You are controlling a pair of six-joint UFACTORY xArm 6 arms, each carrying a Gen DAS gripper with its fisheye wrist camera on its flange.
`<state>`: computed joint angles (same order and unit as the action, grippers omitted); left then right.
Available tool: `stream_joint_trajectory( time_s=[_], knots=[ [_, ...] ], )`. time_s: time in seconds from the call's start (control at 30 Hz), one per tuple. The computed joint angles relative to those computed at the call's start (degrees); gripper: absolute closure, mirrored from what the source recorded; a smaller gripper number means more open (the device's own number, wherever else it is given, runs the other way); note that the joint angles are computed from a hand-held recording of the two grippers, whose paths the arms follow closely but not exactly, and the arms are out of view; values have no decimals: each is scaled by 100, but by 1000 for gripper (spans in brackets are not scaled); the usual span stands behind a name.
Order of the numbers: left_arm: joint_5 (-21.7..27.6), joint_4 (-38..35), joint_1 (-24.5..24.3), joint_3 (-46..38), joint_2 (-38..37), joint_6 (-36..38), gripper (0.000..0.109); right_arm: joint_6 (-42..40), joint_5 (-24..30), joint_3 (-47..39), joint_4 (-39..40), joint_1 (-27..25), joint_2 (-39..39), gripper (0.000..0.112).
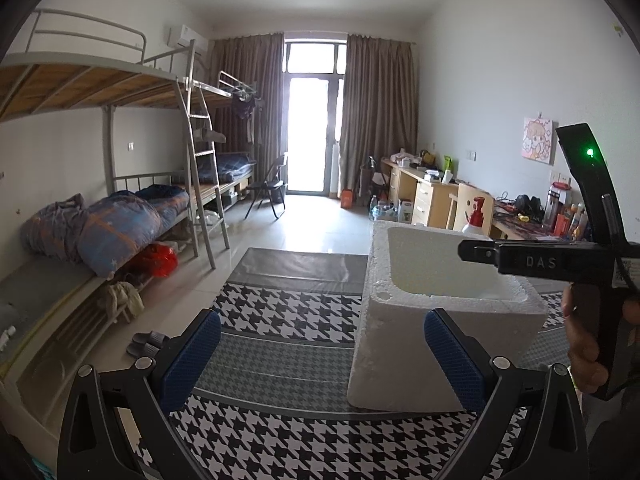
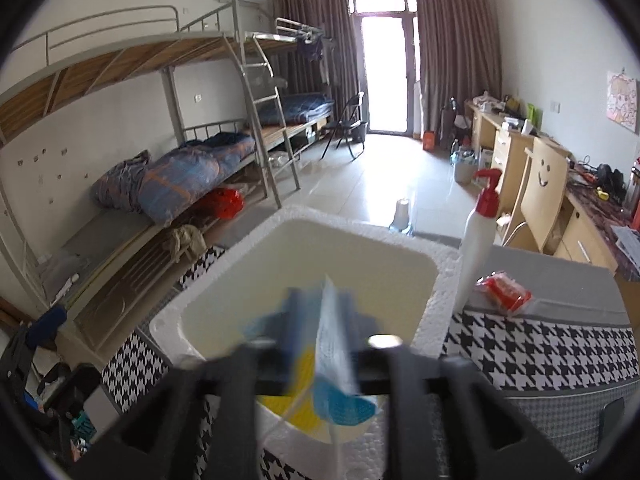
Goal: Organize soft objects
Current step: 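Lower the blue mask into the foam box and open the right gripper, then withdraw the right gripper from the box back toward the remaining cloth and packet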
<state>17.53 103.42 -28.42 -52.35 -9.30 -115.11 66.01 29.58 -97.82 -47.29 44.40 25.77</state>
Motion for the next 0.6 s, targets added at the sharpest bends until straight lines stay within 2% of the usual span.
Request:
stream_joint_trajectory(
  time_s=[0.03, 0.07, 0.37, 0.6],
  knots=[
    [-4, -14, -2, -7, 10, 12, 7, 68, -23, 31, -85, 1, -12, 45],
    [-18, -47, 0, -20, 27, 49, 7, 188, -94, 96, -231, -3, -48, 44],
    [-28, -120, -75, -96, 89, 157, 7, 452, -135, 345, -387, -17, -261, 44],
    [-83, -134, -178, -236, 186, 210, 7, 836, -170, 652, -801, -17, -543, 44]
  ],
)
